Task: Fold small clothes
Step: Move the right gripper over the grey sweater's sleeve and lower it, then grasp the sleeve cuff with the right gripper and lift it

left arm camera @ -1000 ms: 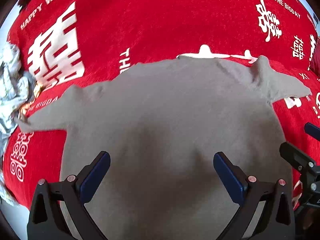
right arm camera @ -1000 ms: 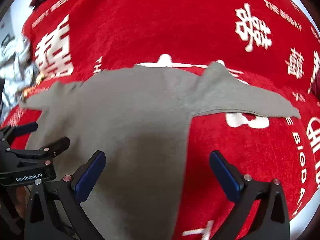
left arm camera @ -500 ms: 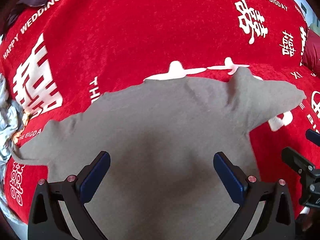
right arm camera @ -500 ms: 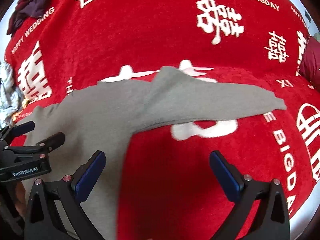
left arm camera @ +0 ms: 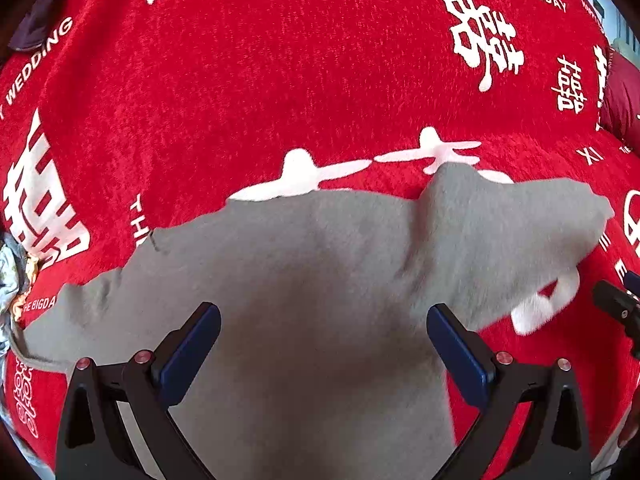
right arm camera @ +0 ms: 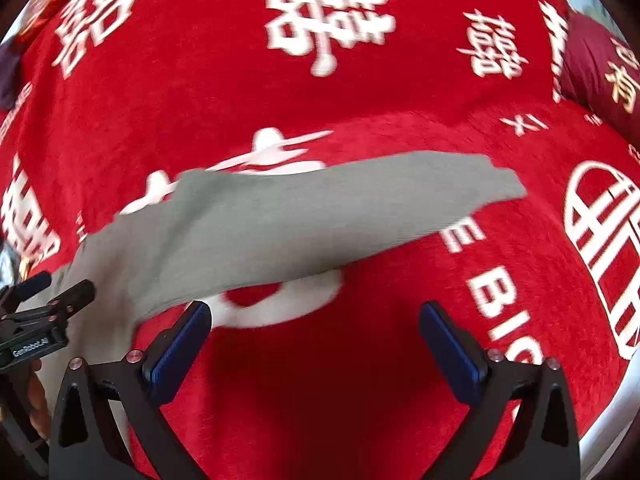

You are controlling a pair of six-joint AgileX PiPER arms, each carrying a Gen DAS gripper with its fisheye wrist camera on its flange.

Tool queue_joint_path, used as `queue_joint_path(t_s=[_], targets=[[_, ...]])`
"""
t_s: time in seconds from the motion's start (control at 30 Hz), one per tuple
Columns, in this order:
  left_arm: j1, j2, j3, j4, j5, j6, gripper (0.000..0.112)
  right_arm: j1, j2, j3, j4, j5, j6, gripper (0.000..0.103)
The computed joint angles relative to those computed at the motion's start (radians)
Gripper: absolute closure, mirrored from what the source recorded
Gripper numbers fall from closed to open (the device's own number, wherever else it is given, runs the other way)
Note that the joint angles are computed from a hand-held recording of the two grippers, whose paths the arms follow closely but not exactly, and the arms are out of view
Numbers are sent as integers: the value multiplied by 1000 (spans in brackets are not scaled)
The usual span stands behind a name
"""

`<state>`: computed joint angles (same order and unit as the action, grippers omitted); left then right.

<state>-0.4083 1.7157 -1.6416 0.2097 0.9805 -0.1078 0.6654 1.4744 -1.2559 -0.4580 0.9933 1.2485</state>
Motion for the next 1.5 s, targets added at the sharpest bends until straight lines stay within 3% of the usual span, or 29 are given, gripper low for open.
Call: queue_joint_path(t_s=[0.37, 0.63, 0.9, 0.93, 1.0, 1.03, 1.13, 1.23, 1.5], targets=[[-10, 116, -160, 0, 55, -52, 9, -306, -173, 229, 132, -166, -164, 0], [-37, 154, -192, 10, 50, -71, 9, -396, -72, 194, 219, -267, -290, 0], [-44, 202, -233, 7, 64, -80, 9, -467, 66, 79, 270, -315, -374, 0], [-43, 210, -238, 1, 70, -80, 9, -468, 73, 78, 256, -332, -366, 5], [-38, 216, -236, -19, 69, -71, 9, -476, 88, 63, 274, -338, -404, 52], [-31, 223, -239, -37, 72, -61, 9, -498, 96, 58, 328, -336, -458, 94], [-10, 228, -236, -71, 71, -60, 9, -547, 57, 124, 459, -432, -539, 95], [17, 226, -235, -101, 69, -70, 9, -519, -1, 154, 336, -450, -446, 95], [42, 341, -375, -108, 215, -107, 9, -384, -134, 136, -27, -289, -125, 95]])
